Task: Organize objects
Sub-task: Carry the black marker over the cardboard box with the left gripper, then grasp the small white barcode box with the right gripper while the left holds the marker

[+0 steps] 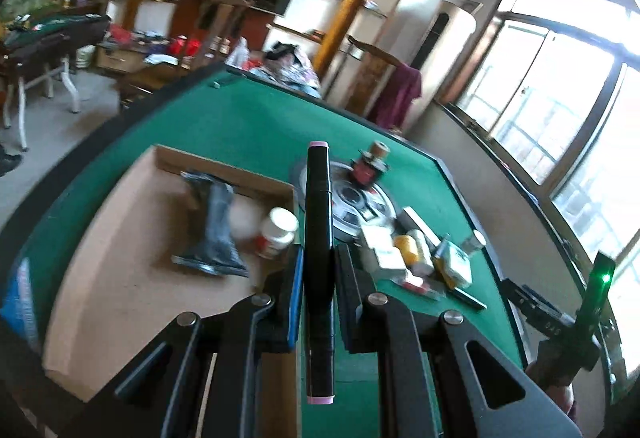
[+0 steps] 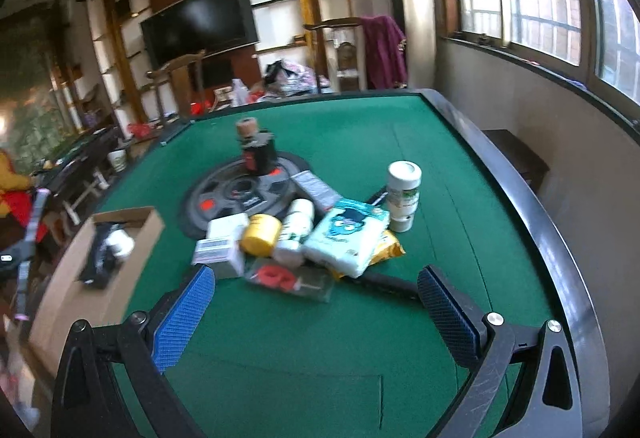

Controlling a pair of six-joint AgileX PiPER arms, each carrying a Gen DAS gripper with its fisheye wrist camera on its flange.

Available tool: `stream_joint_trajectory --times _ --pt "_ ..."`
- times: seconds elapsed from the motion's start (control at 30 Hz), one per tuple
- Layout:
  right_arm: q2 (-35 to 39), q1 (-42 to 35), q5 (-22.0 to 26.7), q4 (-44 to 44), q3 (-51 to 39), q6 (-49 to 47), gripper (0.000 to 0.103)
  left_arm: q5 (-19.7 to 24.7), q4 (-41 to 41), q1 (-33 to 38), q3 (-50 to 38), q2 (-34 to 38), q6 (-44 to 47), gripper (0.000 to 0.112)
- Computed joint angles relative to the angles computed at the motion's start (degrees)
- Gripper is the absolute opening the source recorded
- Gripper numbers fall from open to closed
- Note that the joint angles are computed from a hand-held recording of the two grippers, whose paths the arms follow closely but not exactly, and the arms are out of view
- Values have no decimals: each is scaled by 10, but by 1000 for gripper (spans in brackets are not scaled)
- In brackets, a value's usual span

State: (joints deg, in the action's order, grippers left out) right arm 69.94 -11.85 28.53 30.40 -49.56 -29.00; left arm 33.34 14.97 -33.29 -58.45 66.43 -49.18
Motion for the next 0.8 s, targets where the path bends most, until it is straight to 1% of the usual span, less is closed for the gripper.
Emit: stream_joint_trajectory --times 0.07,0.13,0.2,0.3,0.33,0.37,0.47,0.5,0.53,0.57,0.6,0.67,0.73,0.8 --pt "12 -5 29 4 -21 -6 103 -17 -31 1 5 8 26 14" --pt "43 -17 67 48 -49 -38 103 -20 -33 -4 6 14 32 14" --pt "74 -14 92 70 -72 -34 103 -17 -29 -5 4 15 32 14" --pt "144 -1 147 135 -121 -50 103 -11 -19 5 8 7 33 14" --pt "180 15 166 148 -149 -47 103 -12 -26 13 12 2 42 14" --pt "203 30 169 145 -168 -35 103 -13 -30 19 17 -1 48 14" --pt "282 91 165 94 -240 39 100 -20 -47 46 35 -12 65 14" --pt "302 107 165 68 -261 70 99 -22 -61 57 39 -14 80 14" --pt "320 128 157 25 -279 115 98 -27 -81 71 46 -16 99 14" --pt "331 148 147 -18 -291 154 96 -36 -106 87 55 -17 123 14" --pt "338 159 142 -43 -297 174 95 -40 -117 95 61 -17 133 14" --pt "348 194 123 -136 -304 250 89 -46 -152 118 70 -15 171 14" --pt "353 209 111 -186 -306 290 86 -49 -165 129 76 -15 187 14" --pt "364 224 107 -233 -315 327 75 -48 -164 137 77 -12 193 14"
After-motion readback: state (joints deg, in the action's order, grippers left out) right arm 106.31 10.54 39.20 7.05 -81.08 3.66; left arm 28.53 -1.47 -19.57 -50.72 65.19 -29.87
